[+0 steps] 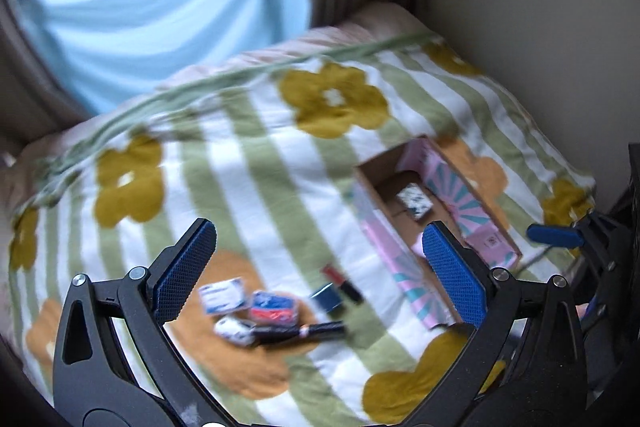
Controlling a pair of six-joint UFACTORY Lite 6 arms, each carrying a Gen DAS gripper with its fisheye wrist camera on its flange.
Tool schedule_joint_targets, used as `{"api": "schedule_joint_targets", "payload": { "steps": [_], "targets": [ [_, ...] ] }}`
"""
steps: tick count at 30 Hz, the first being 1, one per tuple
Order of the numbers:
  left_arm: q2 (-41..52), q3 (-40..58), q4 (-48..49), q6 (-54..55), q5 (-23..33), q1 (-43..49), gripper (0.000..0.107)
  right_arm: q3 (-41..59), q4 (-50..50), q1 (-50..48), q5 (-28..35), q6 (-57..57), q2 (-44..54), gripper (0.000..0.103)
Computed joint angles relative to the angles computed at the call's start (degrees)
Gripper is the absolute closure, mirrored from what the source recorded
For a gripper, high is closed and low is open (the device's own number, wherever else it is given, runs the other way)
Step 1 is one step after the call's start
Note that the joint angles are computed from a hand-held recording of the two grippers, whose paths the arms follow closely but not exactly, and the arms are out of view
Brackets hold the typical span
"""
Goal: Organize objects
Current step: 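Withdraw both tools from the box back over the remaining items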
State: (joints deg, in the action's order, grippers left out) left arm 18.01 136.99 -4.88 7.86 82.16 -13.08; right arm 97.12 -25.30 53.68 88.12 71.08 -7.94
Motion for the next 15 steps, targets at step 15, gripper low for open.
{"api": "schedule_joint_targets", "payload": {
  "steps": [15],
  "targets": [
    [-27.4, -35.5, -17.1, 22.5, -2.0, 44.5, 0.004, 15.9, -4.0, 5.7, -2.8, 2.3, 13.5, 0.001]
  ]
}}
